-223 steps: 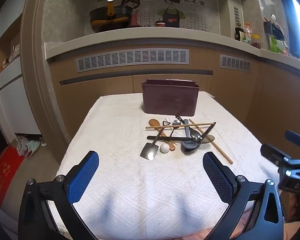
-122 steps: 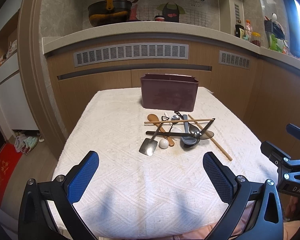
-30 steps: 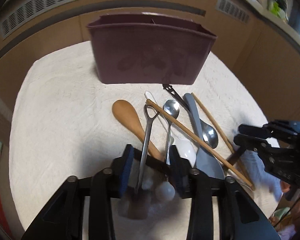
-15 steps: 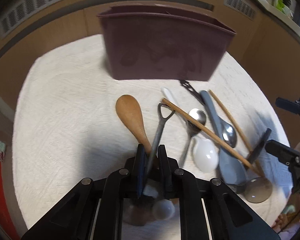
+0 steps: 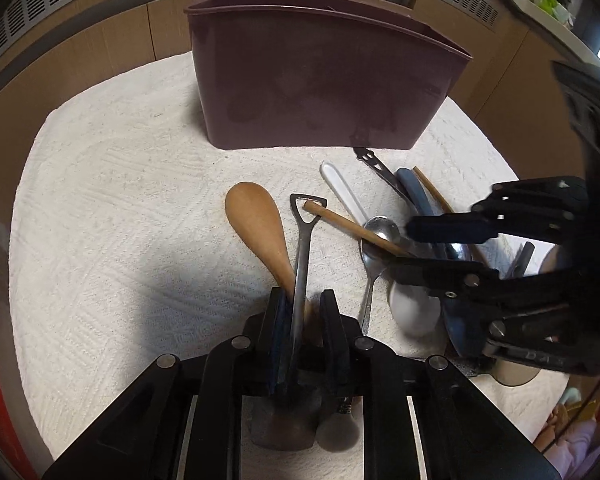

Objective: Organize utensils
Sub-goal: 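Lift the metal utensil with left gripper while right lifts the chopstick upright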

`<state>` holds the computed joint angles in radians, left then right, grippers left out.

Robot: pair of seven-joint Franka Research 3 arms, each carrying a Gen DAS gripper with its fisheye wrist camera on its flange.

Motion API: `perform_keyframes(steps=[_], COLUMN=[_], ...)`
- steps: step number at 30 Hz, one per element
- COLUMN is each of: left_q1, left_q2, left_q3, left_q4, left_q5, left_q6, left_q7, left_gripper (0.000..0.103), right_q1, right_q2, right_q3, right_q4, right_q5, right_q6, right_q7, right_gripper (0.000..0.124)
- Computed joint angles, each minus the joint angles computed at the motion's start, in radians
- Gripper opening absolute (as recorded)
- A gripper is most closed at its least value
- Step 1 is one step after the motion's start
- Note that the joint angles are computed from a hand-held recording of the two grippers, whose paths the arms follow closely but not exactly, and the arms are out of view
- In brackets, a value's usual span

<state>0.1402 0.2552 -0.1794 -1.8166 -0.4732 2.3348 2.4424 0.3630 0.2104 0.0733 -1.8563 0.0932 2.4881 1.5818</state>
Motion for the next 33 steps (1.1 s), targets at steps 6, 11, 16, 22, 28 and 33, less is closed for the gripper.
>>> perform_keyframes(steps=[6,11,16,22,28,33], left_q1=[0.021,0.018,-0.013,-0.037,-0.055,-0.068], left_q2=[-0.062,-0.163,-0.219,-0.192,-0.091,-0.026], left_q3=[-0.017,0.004,0.064,0.088,0.052,0.013], left_q4=[-0.096,-0.189,-0.211,-0.164,-0.055,0.035], left_q5=[-0.165,-0.461,-0.569,-0.384,-0.09,0.011], left_q6=[0.102,0.12,0.08,0.053,0.0,-0.034], left_q7=[0.054,0.182,0.231,0.216,0.184,0.215], left_gripper=[0.009,0.004,0.004,0.007,0.036,0.058], right_q1=[0.007,-0.007,-0.03,-0.052,-0.06,-0.059], right_q2=[-0.044,-0.183,-0.276,-0.308,-0.331,-0.331], right_q3=[-0.016,0.003,0.022,0.026,0.028,0.022], right_q4=[-0.049,-0.202,-0.289,-0.316,-0.366,-0.39], right_q5=[-0.005,-0.012,-0.076,-0.025,0.018,0.083], right_q6=[0.032,0.147,0.224,0.223,0.243,0.257], right_q7=[0.074,0.112,0.212,0.188,0.172,0.133], right_gripper=[0.005,0.005,0.005,0.005,0.005,0.005])
